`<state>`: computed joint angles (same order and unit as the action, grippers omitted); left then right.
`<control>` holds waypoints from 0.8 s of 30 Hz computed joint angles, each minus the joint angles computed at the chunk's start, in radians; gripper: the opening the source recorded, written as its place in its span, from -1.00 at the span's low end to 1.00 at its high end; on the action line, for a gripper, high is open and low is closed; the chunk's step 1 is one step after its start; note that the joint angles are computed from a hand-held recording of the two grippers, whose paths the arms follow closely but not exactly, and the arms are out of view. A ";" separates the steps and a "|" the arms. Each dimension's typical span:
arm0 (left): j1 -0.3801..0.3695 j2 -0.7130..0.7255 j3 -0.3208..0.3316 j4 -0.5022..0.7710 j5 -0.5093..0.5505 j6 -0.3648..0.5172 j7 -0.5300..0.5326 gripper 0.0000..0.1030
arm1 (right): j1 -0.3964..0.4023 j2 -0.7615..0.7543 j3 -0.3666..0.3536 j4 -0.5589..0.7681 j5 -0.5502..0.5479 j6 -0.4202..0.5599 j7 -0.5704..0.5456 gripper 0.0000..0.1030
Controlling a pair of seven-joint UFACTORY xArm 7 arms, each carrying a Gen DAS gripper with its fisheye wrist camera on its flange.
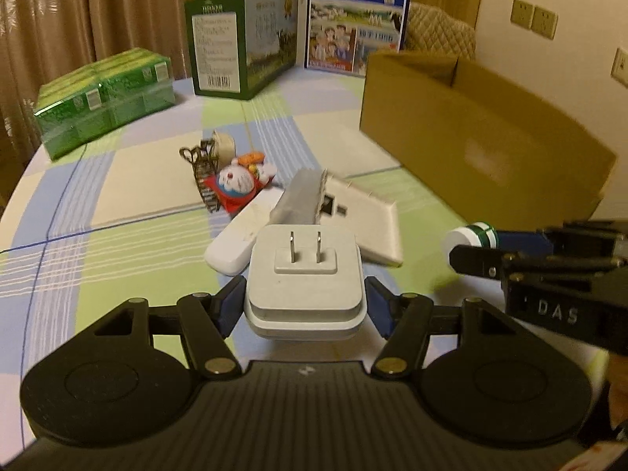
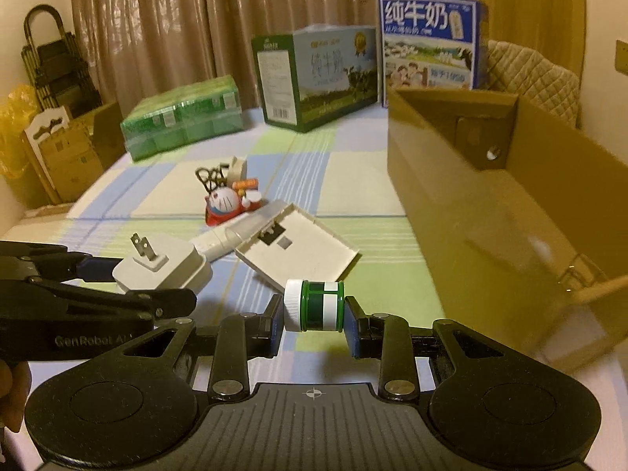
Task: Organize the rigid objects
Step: 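Carry both items to the cardboard box while the left gripper releases the charger inside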
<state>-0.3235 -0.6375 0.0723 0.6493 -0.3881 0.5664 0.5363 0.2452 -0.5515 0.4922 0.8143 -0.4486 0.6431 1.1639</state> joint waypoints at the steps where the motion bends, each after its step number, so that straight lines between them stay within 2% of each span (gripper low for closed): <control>1: 0.002 -0.015 -0.009 0.008 0.002 0.016 -0.014 0.17 | 0.010 -0.025 -0.006 -0.001 0.006 0.011 -0.006 -0.45; 8: -0.049 -0.050 -0.059 0.101 -0.008 0.066 -0.078 0.17 | 0.003 -0.182 -0.042 0.022 0.019 0.092 -0.135 -0.45; 15: -0.141 0.016 -0.125 0.205 -0.033 0.039 -0.114 0.16 | -0.051 -0.384 -0.147 -0.046 0.082 0.206 -0.321 -0.45; 20: -0.189 0.105 -0.173 0.273 -0.036 0.018 -0.144 0.16 | -0.094 -0.486 -0.207 -0.110 0.140 0.240 -0.416 -0.45; 24: -0.215 0.164 -0.208 0.310 -0.023 -0.005 -0.157 0.17 | -0.131 -0.545 -0.242 -0.162 0.189 0.225 -0.467 -0.45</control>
